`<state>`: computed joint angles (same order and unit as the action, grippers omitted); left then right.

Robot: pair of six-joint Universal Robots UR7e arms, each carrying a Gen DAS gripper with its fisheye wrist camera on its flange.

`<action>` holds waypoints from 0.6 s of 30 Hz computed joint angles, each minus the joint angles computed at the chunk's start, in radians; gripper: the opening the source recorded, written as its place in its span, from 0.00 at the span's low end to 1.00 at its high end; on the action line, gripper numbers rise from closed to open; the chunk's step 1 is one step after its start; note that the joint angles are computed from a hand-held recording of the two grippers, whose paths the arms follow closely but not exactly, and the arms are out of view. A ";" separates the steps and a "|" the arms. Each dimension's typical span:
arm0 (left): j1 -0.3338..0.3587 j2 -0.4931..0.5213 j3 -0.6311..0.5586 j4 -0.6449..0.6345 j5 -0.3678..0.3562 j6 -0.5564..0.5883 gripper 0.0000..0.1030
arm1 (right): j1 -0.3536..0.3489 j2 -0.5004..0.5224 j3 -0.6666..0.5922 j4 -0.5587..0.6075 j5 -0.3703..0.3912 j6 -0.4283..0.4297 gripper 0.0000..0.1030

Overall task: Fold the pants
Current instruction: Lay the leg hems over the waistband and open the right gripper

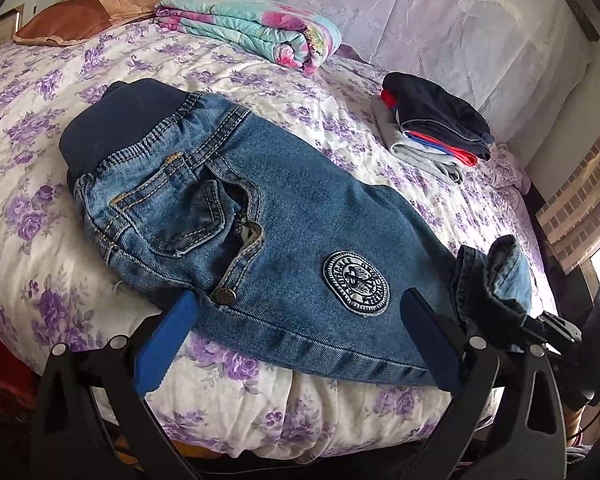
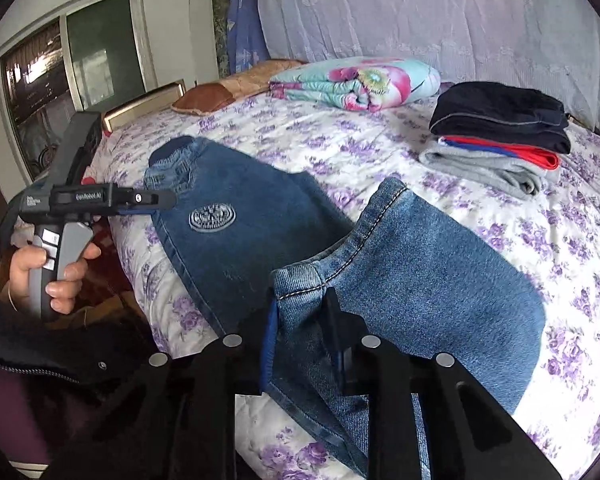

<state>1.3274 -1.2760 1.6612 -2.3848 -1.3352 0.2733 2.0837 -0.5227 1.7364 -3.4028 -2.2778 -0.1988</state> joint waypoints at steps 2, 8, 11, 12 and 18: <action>-0.001 -0.001 0.004 -0.005 0.003 0.005 0.96 | -0.013 0.024 -0.026 0.069 -0.028 0.011 0.35; 0.006 -0.004 -0.004 0.015 -0.012 0.003 0.96 | 0.002 0.066 -0.055 0.058 -0.108 -0.098 0.49; 0.007 -0.004 -0.002 0.010 -0.013 0.000 0.96 | -0.002 0.072 -0.065 0.069 -0.122 -0.088 0.45; 0.006 -0.003 -0.002 0.008 -0.010 0.001 0.96 | -0.004 0.070 -0.062 0.059 -0.113 -0.081 0.38; 0.015 -0.009 -0.014 0.032 -0.039 -0.009 0.96 | 0.007 0.014 -0.017 -0.087 0.003 -0.063 0.22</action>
